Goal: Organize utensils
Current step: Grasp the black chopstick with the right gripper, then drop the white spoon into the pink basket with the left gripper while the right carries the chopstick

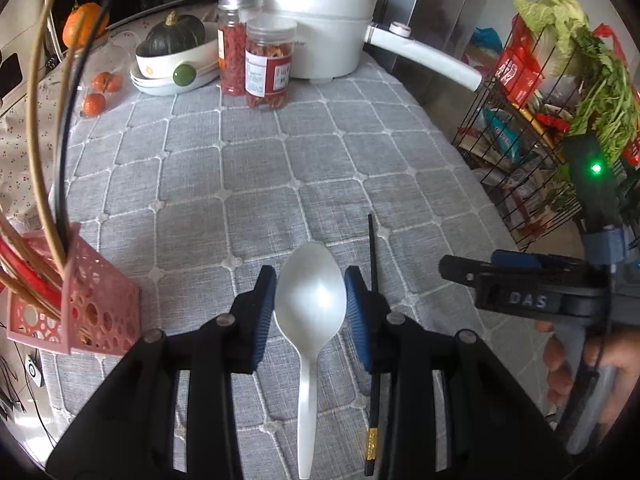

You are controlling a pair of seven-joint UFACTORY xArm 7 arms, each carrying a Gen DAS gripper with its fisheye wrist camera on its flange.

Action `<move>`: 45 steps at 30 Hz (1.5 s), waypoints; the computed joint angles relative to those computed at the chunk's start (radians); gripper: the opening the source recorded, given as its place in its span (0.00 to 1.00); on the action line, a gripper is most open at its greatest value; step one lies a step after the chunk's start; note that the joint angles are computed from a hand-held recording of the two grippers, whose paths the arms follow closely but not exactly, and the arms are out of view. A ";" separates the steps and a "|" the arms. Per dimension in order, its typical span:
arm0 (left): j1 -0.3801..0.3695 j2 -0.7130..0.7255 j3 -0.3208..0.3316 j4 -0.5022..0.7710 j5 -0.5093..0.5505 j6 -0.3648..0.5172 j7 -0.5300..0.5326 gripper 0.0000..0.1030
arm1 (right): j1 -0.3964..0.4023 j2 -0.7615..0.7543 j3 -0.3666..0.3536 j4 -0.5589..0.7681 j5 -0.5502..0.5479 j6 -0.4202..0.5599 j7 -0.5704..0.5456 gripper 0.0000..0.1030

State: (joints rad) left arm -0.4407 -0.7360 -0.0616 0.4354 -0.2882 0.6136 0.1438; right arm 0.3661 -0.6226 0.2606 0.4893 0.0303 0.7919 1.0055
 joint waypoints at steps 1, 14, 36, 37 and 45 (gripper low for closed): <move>-0.003 -0.021 0.013 -0.007 -0.002 0.004 0.013 0.36 | 0.000 0.017 0.004 0.009 -0.001 -0.003 0.001 0.83; 0.072 -0.264 0.110 -0.083 -0.006 0.149 0.129 0.36 | 0.021 0.291 0.037 0.160 -0.044 -0.092 0.065 0.83; 0.169 -0.365 0.159 -0.103 -0.041 0.249 0.254 0.36 | 0.098 0.430 0.036 0.304 -0.290 0.061 0.151 0.11; 0.172 -0.368 0.158 -0.104 -0.042 0.249 0.255 0.36 | 0.100 0.410 0.029 0.282 -0.275 0.039 0.131 0.10; 0.182 -0.410 0.161 -0.119 -0.046 0.250 0.266 0.36 | 0.084 0.291 0.046 0.201 -0.227 -0.054 0.089 0.06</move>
